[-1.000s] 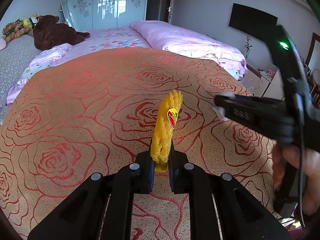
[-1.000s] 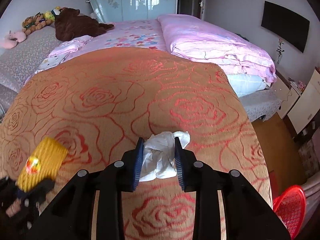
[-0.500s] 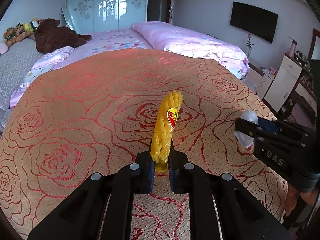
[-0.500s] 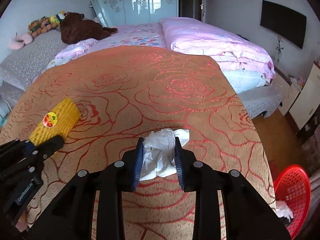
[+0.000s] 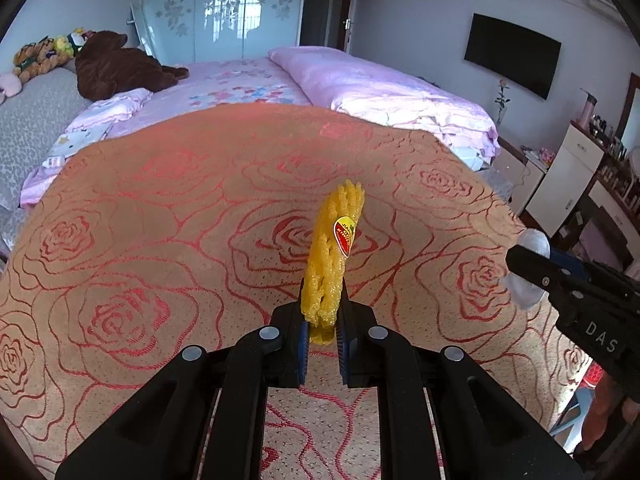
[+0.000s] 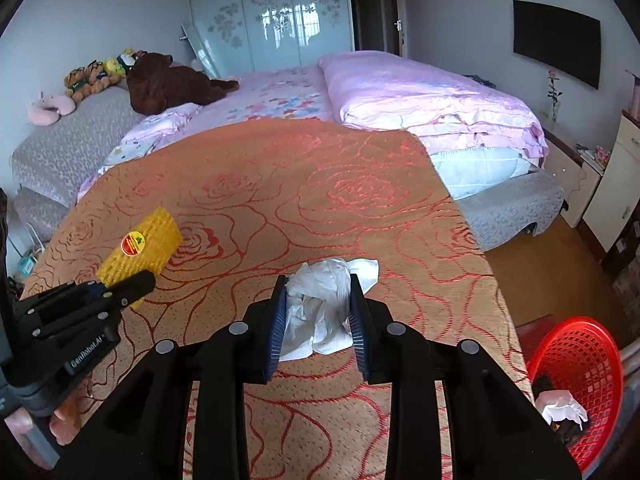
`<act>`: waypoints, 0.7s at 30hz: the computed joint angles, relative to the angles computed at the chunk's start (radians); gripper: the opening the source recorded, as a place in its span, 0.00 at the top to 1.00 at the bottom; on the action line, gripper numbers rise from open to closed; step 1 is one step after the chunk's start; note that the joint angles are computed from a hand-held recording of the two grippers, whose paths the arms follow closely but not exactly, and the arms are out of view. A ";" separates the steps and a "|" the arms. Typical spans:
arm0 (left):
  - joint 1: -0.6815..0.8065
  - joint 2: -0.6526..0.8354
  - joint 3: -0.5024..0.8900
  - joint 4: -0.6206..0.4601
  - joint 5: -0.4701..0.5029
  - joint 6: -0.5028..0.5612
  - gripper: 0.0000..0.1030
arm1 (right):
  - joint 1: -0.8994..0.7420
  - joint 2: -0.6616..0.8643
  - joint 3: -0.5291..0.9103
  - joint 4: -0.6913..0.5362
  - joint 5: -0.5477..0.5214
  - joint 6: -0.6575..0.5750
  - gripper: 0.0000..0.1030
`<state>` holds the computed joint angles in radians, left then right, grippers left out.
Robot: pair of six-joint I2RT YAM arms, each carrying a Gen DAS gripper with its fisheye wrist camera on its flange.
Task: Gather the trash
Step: 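Carry the yellow mesh and white tissue over the red wastebasket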
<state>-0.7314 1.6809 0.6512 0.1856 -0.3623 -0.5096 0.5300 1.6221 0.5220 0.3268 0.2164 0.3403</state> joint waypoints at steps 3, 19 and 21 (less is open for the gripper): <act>-0.017 -0.019 0.004 -0.009 -0.010 0.005 0.90 | -0.006 -0.038 -0.023 -0.004 0.001 -0.004 0.72; -0.175 0.106 0.234 -0.081 0.010 0.063 0.90 | -0.286 -0.394 -0.206 -0.139 -0.059 -0.142 0.72; -0.208 0.149 0.290 -0.095 0.019 0.078 0.90 | -0.364 -0.441 -0.232 -0.162 -0.092 -0.175 0.72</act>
